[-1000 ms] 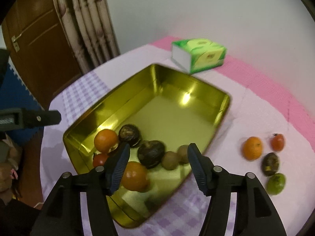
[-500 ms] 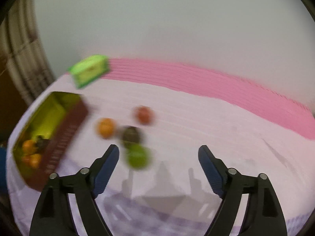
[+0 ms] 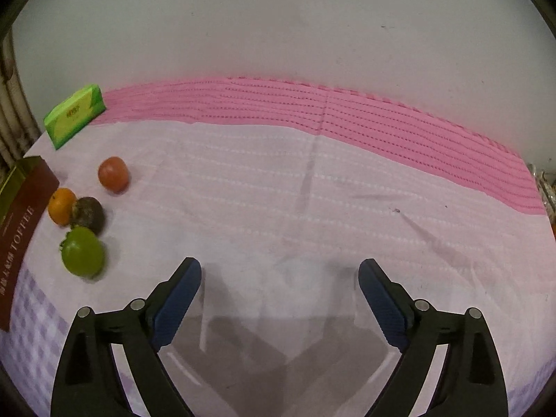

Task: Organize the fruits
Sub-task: 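Move the right tool back toward the remaining fruits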

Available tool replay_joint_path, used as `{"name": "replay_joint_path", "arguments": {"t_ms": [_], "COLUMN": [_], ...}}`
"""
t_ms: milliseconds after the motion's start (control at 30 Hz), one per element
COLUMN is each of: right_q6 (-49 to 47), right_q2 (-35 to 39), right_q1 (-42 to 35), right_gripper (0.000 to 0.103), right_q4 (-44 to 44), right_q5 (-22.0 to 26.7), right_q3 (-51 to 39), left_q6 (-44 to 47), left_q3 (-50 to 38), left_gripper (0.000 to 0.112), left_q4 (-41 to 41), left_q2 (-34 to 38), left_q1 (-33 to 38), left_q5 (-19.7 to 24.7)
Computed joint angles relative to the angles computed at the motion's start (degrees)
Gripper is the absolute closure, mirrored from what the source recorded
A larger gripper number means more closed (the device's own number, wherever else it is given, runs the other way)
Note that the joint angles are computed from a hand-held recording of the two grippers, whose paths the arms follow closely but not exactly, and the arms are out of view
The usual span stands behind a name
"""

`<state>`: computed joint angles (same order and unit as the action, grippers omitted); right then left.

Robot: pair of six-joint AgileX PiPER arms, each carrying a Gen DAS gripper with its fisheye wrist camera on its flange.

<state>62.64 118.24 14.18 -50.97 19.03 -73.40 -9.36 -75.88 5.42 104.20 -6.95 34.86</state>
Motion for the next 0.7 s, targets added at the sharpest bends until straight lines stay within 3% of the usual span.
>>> {"name": "replay_joint_path", "arguments": {"t_ms": [100, 200, 467, 700], "right_q6": [0.09, -6.03, -5.17, -5.38], "right_q2": [-0.16, -0.8, -0.84, -0.83], "right_q1": [-0.87, -2.99, -2.59, -2.58], "right_gripper": [0.006, 0.0, 0.0, 0.0], "right_q4": [-1.7, 5.18, 4.01, 4.23], "right_q5": [-1.58, -4.73, -3.96, -3.89], "right_q3": [1.57, 3.01, 3.18, 3.09], "left_q6": [0.84, 0.51, 1.72, 3.17], "left_q3": [-4.14, -8.93, -25.38, -42.31], "left_gripper": [0.011, 0.016, 0.023, 0.054], "left_q4": [-1.51, -1.37, -3.6, -7.25], "left_q2": [2.72, 6.02, 17.14, 27.86], "left_q1": [-3.02, -5.87, -9.4, -9.63], "left_q5": [1.19, 2.49, 11.39, 22.5]}}
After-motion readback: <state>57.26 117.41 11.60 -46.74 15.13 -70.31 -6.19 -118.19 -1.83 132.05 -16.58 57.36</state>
